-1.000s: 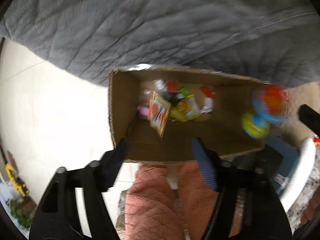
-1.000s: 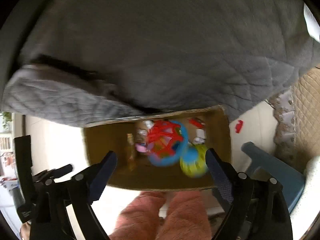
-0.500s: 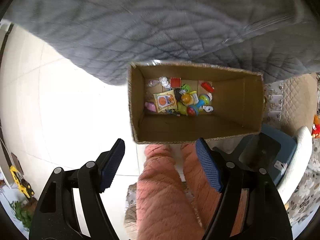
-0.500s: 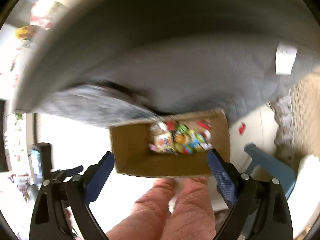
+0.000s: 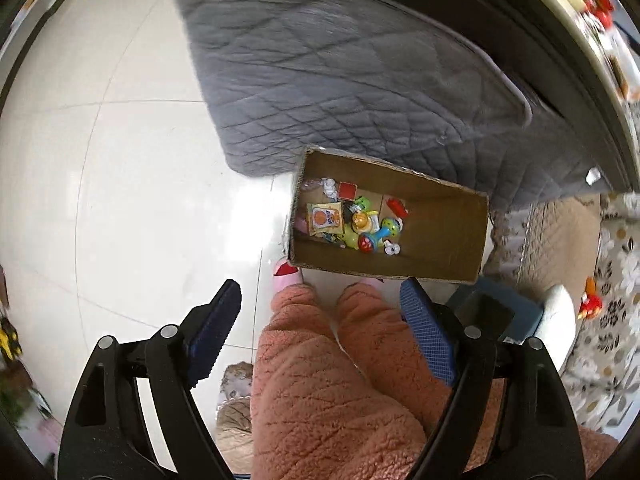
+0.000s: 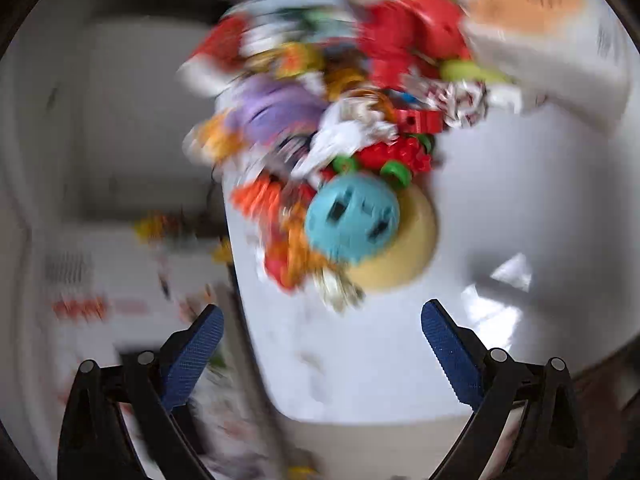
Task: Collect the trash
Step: 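Grasp the teal toy car with the right gripper while the left gripper grasps a yellow sponge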
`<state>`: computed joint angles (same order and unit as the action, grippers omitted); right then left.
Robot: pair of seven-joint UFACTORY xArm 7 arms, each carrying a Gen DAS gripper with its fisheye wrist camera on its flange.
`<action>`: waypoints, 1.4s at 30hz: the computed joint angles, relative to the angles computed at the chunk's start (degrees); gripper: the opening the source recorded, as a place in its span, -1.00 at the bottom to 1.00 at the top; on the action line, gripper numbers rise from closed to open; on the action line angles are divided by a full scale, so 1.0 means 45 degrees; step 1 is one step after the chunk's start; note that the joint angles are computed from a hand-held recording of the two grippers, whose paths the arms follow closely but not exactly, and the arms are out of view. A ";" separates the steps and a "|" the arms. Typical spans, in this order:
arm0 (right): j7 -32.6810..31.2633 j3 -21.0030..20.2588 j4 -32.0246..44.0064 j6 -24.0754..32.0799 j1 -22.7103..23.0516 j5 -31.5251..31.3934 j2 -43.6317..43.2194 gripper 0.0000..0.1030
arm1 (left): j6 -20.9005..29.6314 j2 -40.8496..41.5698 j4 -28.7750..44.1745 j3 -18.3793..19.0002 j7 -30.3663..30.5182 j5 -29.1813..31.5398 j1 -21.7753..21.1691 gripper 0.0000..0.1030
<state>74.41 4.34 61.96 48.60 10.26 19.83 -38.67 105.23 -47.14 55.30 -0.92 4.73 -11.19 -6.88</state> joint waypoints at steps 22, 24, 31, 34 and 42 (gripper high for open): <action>-0.0757 -0.0087 0.2688 0.3088 -0.0751 -0.1714 0.0266 0.09 | -0.0825 0.1399 0.2738 -0.0146 0.0957 -0.0866 -0.0397 0.55; -0.0983 -0.0090 0.2730 0.3578 -0.0865 -0.1893 -0.0480 0.09 | -0.1717 0.2049 0.3580 -0.0802 0.1314 -0.1044 -0.0961 0.55; -0.0454 0.0079 0.1884 0.4891 -0.1456 -0.1942 -0.3022 0.09 | -0.6371 0.6000 0.7117 -0.3784 0.3763 0.1036 -0.3073 0.55; -0.0280 0.0104 0.1892 0.5595 -0.1666 -0.1955 -0.3553 0.09 | -0.5925 0.8501 0.9482 -0.4196 0.3541 0.1840 -0.3633 0.55; 0.0291 0.0172 0.1711 0.6473 -0.2109 -0.1790 -0.4681 0.09 | -0.2976 1.3310 1.4876 -0.3601 0.2452 0.3062 -0.5363 0.55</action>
<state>75.72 5.11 69.66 77.73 0.77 11.77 -59.74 91.84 12.75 122.24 -17.13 15.76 2.59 -31.01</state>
